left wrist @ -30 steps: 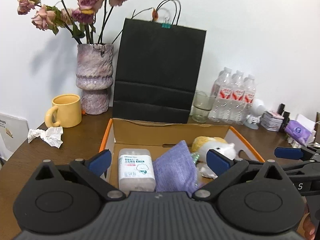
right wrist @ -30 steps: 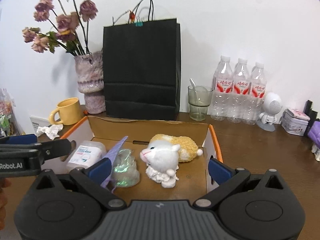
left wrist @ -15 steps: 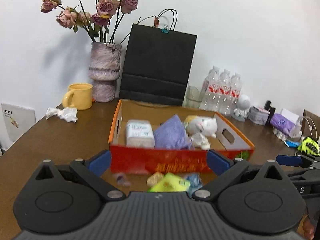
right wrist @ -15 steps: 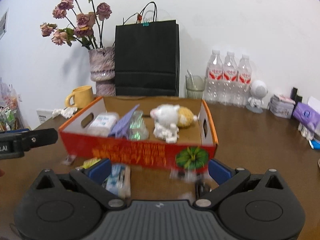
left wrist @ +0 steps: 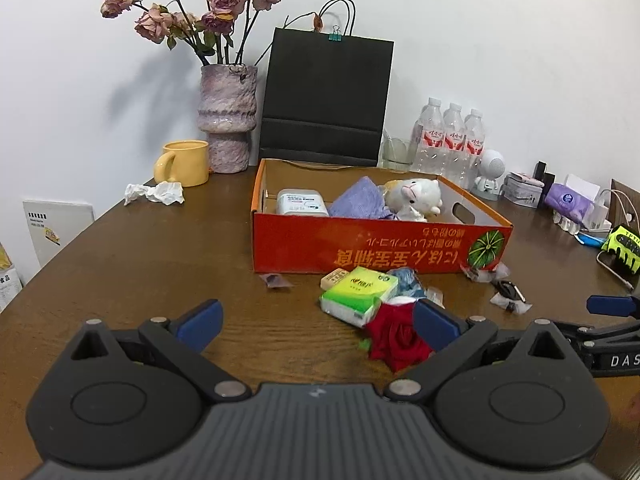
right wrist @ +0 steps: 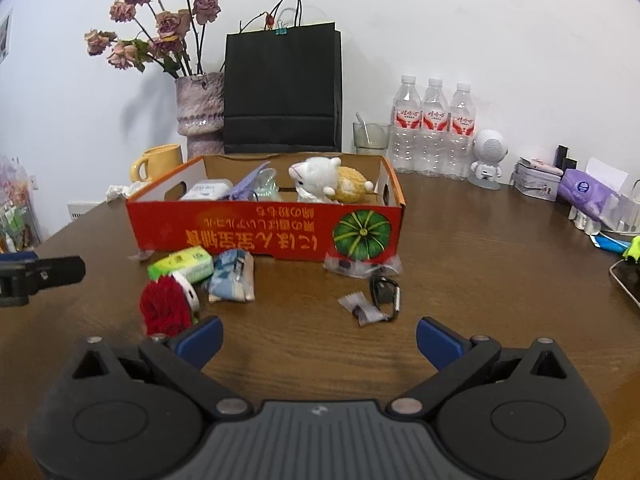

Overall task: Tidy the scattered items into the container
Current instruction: 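Withdraw both grippers from the box toward the red rose and clear packet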

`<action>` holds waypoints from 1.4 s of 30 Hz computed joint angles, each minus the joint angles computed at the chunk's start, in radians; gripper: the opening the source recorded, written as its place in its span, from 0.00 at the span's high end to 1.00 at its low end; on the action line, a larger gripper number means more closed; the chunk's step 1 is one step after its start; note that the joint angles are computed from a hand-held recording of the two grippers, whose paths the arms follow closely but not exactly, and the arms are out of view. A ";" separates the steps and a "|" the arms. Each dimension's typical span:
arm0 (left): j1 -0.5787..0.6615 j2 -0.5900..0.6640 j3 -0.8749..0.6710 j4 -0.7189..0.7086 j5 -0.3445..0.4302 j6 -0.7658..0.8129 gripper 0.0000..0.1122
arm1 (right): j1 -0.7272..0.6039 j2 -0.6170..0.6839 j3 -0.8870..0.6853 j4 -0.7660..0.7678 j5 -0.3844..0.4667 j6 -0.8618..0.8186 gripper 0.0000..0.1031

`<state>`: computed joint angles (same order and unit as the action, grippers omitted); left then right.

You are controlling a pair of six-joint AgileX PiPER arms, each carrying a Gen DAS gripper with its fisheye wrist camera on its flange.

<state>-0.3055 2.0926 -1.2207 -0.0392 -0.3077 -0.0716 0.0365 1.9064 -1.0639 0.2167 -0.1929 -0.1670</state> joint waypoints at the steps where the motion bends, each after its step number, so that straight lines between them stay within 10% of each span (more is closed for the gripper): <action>1: -0.001 0.001 0.006 -0.004 -0.003 0.004 0.08 | -0.002 0.001 0.004 -0.023 0.002 0.024 0.00; 24: -0.070 0.102 -0.035 -0.364 -0.078 0.409 0.08 | -0.008 0.066 0.032 0.009 -0.096 -0.002 0.00; 42: -0.058 0.109 -0.056 -0.347 -0.045 0.383 0.08 | -0.007 0.079 0.003 0.074 -0.049 -0.051 0.00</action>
